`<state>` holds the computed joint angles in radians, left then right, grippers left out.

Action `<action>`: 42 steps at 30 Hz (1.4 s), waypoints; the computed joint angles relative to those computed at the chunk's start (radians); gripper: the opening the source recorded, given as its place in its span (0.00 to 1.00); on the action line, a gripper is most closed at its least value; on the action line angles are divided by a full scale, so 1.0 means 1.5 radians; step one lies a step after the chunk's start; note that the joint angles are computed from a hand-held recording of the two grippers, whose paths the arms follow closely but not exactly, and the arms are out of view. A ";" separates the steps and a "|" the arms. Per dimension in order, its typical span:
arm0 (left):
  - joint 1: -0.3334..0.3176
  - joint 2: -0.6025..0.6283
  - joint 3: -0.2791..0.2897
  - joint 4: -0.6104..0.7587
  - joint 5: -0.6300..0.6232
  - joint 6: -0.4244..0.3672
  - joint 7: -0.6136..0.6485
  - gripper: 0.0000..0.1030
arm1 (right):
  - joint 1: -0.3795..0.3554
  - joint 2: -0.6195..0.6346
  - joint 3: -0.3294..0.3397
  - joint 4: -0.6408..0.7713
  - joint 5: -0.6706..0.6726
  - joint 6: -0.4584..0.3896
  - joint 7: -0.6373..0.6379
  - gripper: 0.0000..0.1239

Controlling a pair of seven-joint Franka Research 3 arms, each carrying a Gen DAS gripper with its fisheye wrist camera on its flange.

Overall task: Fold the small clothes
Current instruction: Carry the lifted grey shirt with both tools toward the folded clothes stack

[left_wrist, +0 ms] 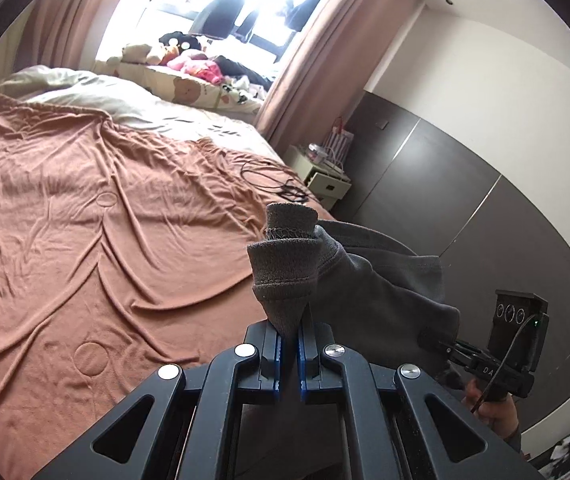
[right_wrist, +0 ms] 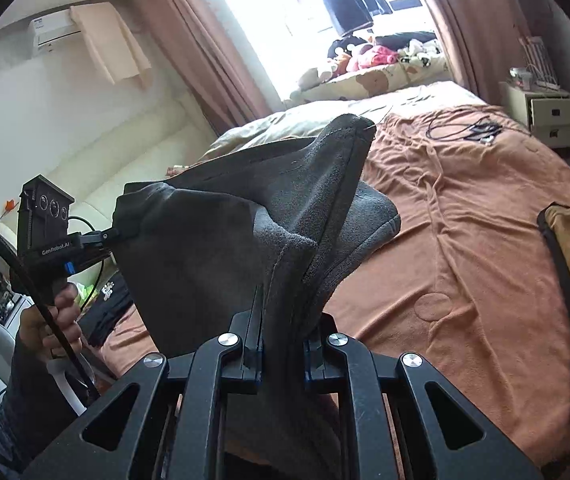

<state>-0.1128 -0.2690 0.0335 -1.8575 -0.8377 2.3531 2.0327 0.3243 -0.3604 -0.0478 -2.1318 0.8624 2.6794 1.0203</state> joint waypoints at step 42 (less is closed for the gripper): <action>-0.183 0.339 -0.271 0.509 0.113 -0.039 -0.069 0.05 | -0.240 -0.395 -0.149 -0.146 -0.229 -0.122 -0.007 0.08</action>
